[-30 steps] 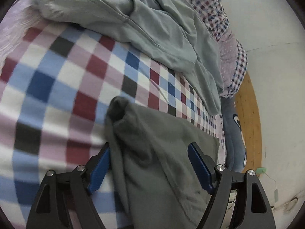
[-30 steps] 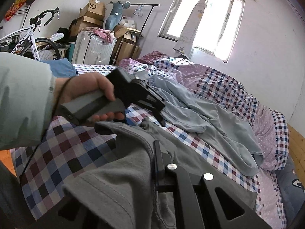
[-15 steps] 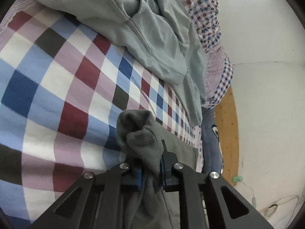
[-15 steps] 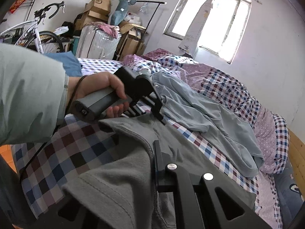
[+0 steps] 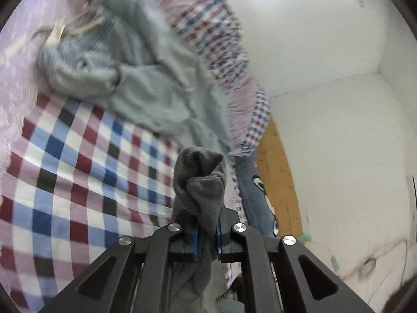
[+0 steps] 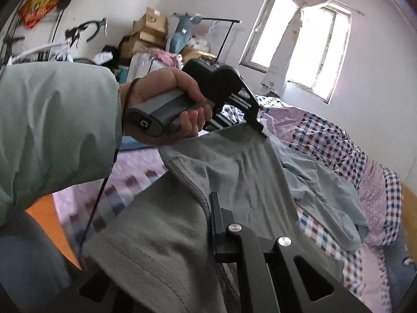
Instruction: Fold clothes
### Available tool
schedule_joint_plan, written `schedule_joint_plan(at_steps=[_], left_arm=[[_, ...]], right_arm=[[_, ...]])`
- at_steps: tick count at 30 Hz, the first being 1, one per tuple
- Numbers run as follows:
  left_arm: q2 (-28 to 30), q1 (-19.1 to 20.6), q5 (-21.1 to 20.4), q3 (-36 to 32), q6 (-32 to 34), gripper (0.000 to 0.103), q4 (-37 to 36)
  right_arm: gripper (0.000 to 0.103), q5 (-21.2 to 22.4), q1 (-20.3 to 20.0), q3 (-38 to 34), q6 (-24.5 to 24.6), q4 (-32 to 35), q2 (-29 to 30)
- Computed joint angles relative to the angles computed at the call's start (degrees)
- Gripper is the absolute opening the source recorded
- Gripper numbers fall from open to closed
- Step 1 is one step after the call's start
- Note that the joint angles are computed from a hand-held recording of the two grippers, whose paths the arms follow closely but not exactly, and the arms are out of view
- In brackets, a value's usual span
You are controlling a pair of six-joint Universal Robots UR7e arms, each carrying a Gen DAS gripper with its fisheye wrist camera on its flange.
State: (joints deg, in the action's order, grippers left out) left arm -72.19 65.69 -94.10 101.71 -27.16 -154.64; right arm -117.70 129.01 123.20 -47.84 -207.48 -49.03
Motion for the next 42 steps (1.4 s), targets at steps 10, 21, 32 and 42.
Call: schedule_joint_plan(at_steps=[10,21,32,42], left_arm=[[0.3,-5.3,8.6,-2.4,-4.0,0.008,8.8],[11.9,-11.7,8.2,-9.2,-9.7,0.009,7.8],[31.6,-14.3,7.8,-22.1,-17.0,0.009,5.0],[42.3,-13.4,9.4,-29.3,-19.0,0.03,3.0]], right_arm=[[0.003,-2.4,-1.6,4.2,14.3,1.5,-5.6],[0.003,-2.7,-8.2,12.2,22.8,5.3,-21.7],[0.004,8.5,-27.6,19.5,36.9,16.9,-41.9],[0.008,14.4,-41.2,21.0,40.1,25.0,-48.4]])
